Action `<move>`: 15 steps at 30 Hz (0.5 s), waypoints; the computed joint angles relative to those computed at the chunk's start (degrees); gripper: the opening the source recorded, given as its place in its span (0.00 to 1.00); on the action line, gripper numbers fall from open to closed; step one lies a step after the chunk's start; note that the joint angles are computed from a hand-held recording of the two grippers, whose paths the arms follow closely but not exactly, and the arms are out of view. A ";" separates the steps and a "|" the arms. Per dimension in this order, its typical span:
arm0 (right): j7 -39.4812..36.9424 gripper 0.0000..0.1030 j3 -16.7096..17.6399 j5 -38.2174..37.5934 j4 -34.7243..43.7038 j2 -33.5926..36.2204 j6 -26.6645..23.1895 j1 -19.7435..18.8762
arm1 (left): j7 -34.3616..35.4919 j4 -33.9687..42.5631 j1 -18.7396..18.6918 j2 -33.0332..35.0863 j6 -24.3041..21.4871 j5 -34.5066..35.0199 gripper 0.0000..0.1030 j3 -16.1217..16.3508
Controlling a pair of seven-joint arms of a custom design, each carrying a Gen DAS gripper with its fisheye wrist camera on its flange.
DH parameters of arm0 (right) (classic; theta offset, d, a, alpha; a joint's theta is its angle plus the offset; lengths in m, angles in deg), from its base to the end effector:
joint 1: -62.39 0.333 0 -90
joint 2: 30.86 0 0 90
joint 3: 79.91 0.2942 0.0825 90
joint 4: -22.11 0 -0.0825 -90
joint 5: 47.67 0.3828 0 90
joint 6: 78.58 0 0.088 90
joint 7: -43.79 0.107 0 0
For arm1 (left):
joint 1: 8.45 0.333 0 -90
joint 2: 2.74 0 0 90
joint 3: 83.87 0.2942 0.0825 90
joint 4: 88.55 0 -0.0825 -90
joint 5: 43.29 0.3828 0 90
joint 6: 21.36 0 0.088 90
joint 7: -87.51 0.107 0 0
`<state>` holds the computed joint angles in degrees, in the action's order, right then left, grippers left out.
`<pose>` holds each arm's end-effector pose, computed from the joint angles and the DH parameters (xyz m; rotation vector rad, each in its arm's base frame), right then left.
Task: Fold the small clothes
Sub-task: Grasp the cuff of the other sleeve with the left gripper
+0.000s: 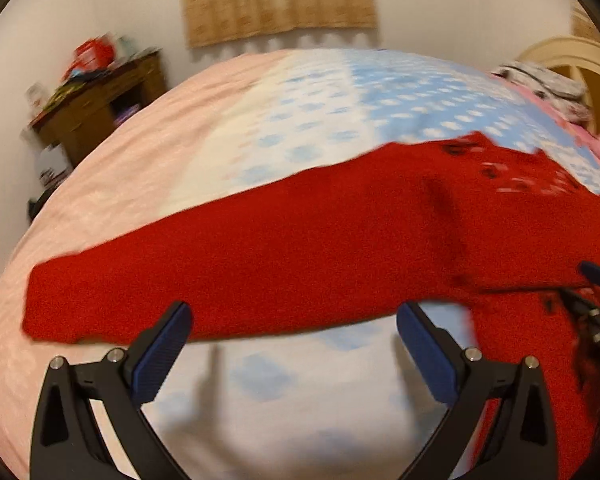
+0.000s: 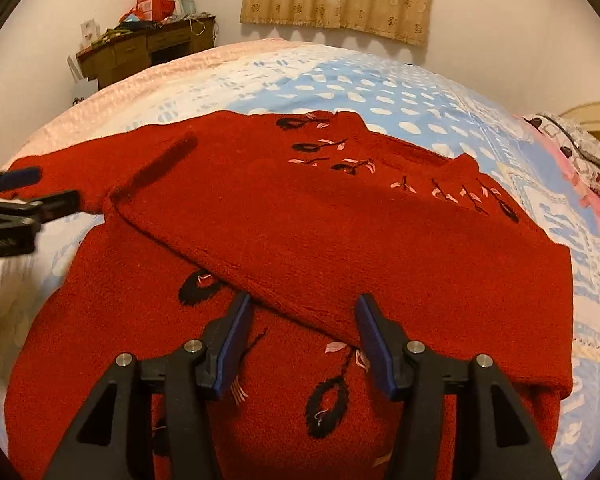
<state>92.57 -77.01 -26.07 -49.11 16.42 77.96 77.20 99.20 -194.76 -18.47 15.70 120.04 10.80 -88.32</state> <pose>0.7526 0.2124 0.3294 -2.2654 1.0489 -0.5043 0.6276 -0.1603 0.3591 -2.0865 1.3130 -0.3710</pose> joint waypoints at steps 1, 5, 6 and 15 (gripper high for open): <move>0.21 0.56 -0.07 -0.01 0.33 0.23 -0.01 0.09 | -0.15 -1.41 0.42 -1.00 -0.15 -0.42 1.00 0.21; 0.10 0.57 -0.27 -0.11 -1.24 -0.54 1.43 0.37 | -4.16 -8.87 2.64 -6.68 -2.50 0.92 1.00 1.40; 0.04 0.57 -0.27 -0.12 -1.46 -0.62 1.67 0.39 | -4.93 -10.41 3.57 -7.80 -2.25 0.74 1.00 1.40; -0.12 0.58 -0.46 -0.19 -2.62 -1.01 3.38 0.72 | -12.61 -18.54 10.22 -14.75 -4.56 1.55 0.89 1.52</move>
<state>92.45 -77.47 -26.26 -51.73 15.42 81.34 77.92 86.60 -213.30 -8.24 0.96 115.49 12.36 -86.80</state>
